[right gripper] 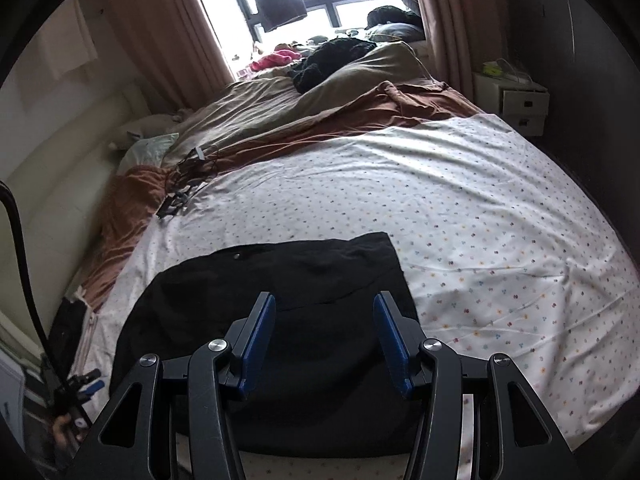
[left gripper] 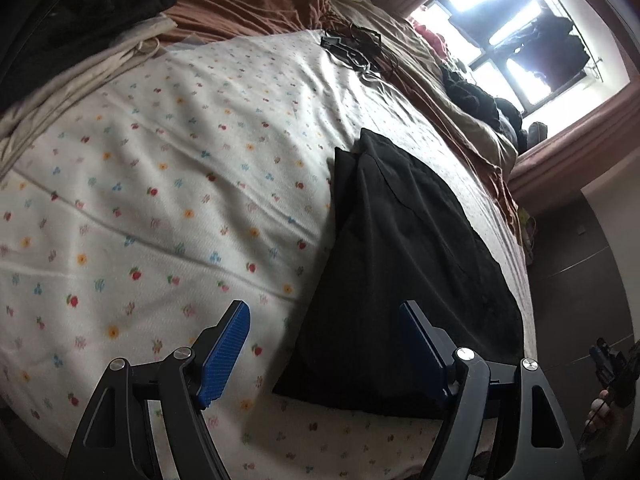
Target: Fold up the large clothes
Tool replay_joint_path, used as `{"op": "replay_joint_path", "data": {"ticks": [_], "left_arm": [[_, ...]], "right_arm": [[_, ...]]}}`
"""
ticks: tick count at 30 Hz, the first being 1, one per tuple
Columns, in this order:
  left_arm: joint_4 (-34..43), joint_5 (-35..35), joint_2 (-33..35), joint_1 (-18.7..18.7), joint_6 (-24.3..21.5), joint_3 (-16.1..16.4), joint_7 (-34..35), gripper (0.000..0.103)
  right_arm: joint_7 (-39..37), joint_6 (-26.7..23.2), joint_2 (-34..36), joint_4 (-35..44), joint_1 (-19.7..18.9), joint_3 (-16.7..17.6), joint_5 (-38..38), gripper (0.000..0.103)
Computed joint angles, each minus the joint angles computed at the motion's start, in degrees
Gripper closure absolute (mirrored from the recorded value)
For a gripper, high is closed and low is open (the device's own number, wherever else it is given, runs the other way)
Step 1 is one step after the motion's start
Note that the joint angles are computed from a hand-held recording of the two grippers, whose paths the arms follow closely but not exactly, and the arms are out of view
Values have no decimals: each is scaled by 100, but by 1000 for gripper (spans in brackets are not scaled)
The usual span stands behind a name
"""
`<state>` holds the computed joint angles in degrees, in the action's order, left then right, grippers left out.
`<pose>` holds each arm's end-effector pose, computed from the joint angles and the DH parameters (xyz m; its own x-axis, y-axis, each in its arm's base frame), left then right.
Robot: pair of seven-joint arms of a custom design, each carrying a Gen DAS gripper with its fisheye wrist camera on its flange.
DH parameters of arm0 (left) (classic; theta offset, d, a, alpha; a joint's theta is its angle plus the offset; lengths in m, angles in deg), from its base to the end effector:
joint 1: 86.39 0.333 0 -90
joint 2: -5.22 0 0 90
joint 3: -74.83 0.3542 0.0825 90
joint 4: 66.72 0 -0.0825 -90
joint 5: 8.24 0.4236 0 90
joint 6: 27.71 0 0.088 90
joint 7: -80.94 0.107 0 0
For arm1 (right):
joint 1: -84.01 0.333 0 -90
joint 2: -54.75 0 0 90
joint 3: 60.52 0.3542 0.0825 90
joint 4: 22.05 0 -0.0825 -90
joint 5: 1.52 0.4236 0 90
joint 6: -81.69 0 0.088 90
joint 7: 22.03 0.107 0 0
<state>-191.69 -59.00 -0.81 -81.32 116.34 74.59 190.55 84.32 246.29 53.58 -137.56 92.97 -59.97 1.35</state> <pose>0.5765 0.0552 0.4989 0.1650 -0.7955 0.5831 -0.8083 -0.4478 -0.3822 0.6255 0.1020 0.5886 -0.0408 -0.9648 -0.2597 -0.6529 0.2225 -0.7240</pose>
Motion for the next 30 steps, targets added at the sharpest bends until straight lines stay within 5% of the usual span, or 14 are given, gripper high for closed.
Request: {"op": "replay_joint_path", "data": {"ticks": [6,14,26,30], "left_arm": [[-366,-561,-272,-23,-274,123,221,25],[-603,-983,-424,-73,-444,156,326,29],[-364,-1076,-74,-44,-679,95,350,46],[-245,-1264,92,-2,-671,29,407,50]], "right_arm": [[481,-325,55,175,251,218,-515,52],[-16,-608,378,297,653,426,33,52],[290,-1113,1105,303,1166,491,-106,52],[434,-1443,1484,651,1214,447,-313,67]]}}
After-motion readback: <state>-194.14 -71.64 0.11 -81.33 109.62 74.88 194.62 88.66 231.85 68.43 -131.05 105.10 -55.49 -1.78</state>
